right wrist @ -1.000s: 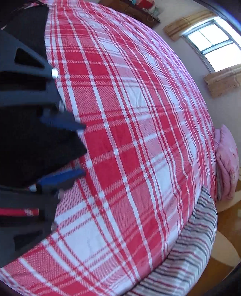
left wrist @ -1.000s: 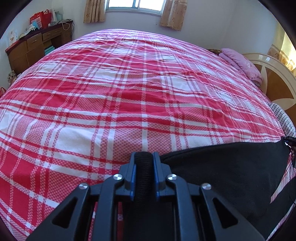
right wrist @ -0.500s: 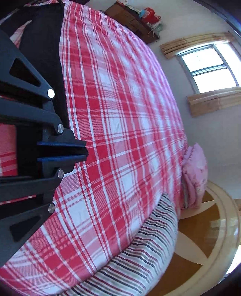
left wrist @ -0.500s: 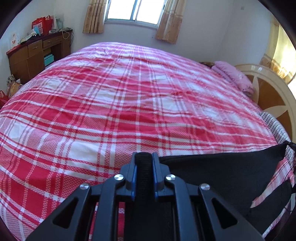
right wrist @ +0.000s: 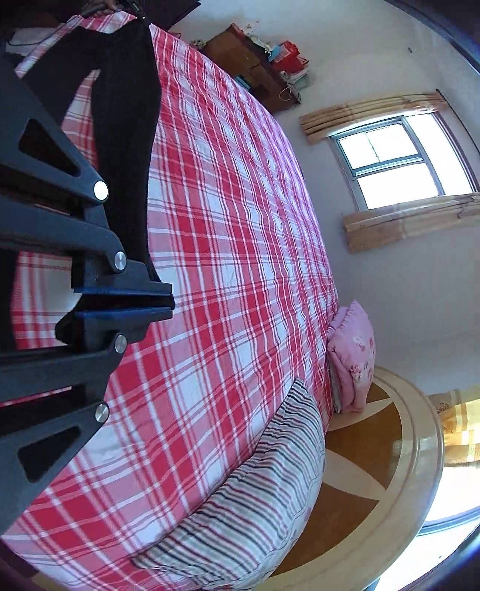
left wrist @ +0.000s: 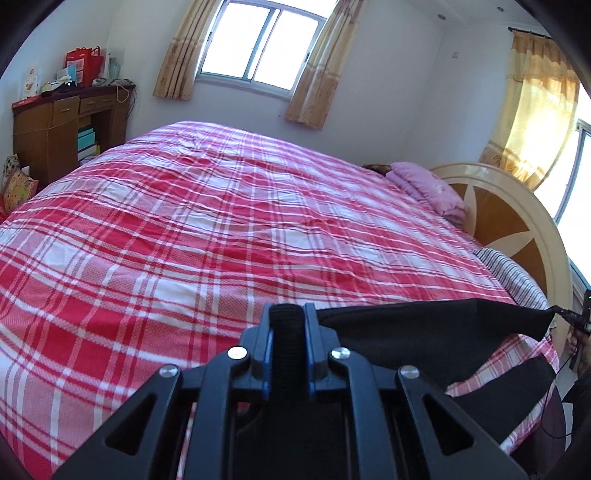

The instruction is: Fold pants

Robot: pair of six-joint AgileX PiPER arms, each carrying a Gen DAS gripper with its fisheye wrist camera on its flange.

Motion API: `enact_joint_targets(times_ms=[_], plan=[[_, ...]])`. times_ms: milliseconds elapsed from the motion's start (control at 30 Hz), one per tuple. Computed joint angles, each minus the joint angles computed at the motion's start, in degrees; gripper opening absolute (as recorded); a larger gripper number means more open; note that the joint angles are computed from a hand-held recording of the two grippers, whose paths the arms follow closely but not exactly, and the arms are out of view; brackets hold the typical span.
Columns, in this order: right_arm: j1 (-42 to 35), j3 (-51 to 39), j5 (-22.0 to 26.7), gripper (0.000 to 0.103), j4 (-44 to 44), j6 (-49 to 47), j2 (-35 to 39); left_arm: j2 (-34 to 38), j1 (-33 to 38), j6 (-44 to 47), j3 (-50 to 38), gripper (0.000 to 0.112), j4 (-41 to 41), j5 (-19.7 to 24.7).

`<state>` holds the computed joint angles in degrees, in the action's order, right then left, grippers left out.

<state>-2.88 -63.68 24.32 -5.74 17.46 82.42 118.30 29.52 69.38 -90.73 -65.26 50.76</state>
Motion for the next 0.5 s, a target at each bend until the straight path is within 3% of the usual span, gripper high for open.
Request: enact_joint_targets(times_ms=[233,400,500], plan=[[-2.8,15.7,-5.0,0.002,6.5,-3.8,-11.5,-4.4,5.2,11.7,11.6,0.014,-6.1,2.9],[-4.1,22.8,-6.5,0.002,5.1,-1.6,-16.3,-4.4,8.5,17.4,17.0,0.015,-7.2,4.6],[-3.6,26.0,-6.5,0.002,-0.2,3.7,-17.9,-3.8,10.3,21.1,19.3,0.015,-7.5,6.7]])
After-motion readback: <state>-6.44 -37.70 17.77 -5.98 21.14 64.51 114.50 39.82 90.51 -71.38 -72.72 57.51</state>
